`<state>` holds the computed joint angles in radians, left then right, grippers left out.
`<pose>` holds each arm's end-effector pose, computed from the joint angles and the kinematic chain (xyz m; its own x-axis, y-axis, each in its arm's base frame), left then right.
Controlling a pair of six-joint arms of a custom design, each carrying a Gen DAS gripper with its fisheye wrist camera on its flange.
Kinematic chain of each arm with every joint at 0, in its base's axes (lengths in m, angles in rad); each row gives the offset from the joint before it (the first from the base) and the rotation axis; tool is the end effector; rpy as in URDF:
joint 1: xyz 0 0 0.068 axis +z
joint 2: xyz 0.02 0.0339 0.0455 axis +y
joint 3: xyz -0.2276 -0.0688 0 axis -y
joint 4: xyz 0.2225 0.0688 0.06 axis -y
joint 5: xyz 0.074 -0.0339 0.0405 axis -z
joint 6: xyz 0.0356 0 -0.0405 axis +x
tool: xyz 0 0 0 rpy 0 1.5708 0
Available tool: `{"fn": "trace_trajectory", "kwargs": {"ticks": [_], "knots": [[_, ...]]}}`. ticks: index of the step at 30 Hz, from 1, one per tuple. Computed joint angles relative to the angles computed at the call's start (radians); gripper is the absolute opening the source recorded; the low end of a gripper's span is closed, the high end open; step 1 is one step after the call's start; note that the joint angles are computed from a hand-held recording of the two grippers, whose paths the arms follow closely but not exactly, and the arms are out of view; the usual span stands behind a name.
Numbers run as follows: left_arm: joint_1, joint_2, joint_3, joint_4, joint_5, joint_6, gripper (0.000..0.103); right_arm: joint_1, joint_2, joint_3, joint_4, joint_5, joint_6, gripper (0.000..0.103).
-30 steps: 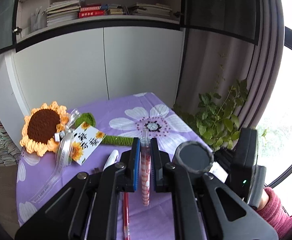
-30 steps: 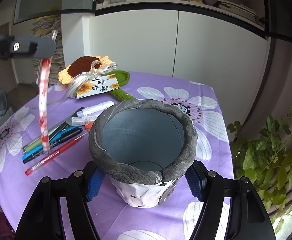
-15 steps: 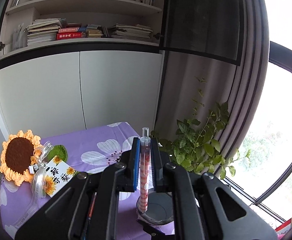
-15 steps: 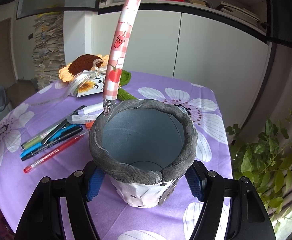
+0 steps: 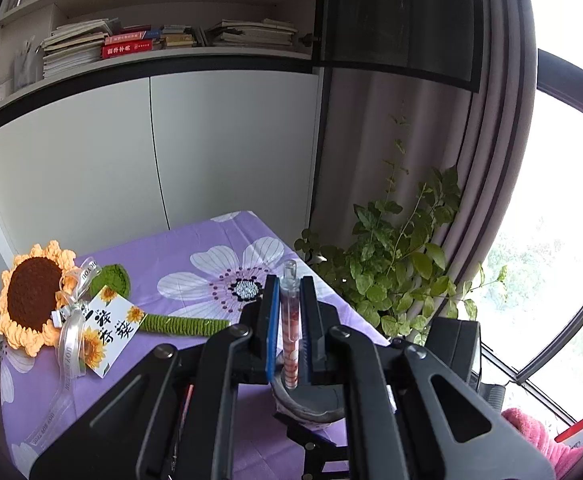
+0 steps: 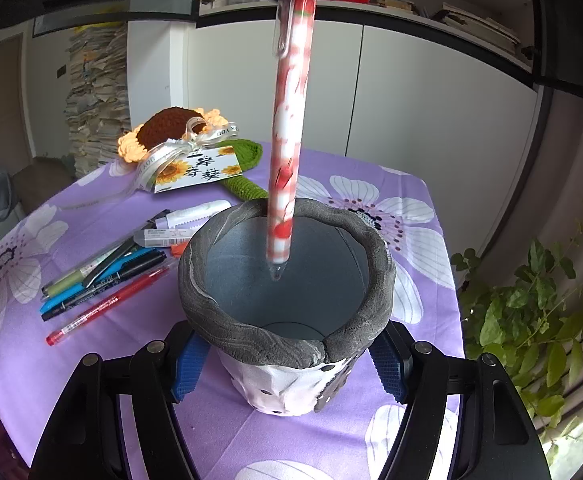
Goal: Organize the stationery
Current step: 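Lift the pink-checked pen and drop it into the cup with the left gripper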
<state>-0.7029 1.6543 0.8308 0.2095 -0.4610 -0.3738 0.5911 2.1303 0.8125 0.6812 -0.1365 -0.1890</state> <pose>0.2550 -0.1953 0.1569 -0.5193 0.0114 -0.8545 0.1202 0.9909 -0.0599 0.2816 0.1949 0.0410 -0.3640 -0.4685 -0.8050 -0.7242 0.6858 -0.0716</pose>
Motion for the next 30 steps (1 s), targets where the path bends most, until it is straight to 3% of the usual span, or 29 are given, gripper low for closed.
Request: {"fn": "trace_trajectory", "kwargs": {"ticks": [10, 22, 30], "knots": [[0.034, 0.005, -0.077, 0.037, 0.073, -0.068, 0.009, 0.023, -0.002, -0.008, 0.012, 0.040, -0.017, 0.072], [0.019, -0.060, -0.111, 0.009, 0.057, -0.077, 0.010, 0.019, 0.006, 0.010, -0.013, 0.024, -0.024, 0.073], [0.016, -0.222, -0.247, -0.023, 0.000, -0.128, 0.010, 0.015, -0.001, -0.007, 0.009, 0.005, -0.026, 0.073]]}}
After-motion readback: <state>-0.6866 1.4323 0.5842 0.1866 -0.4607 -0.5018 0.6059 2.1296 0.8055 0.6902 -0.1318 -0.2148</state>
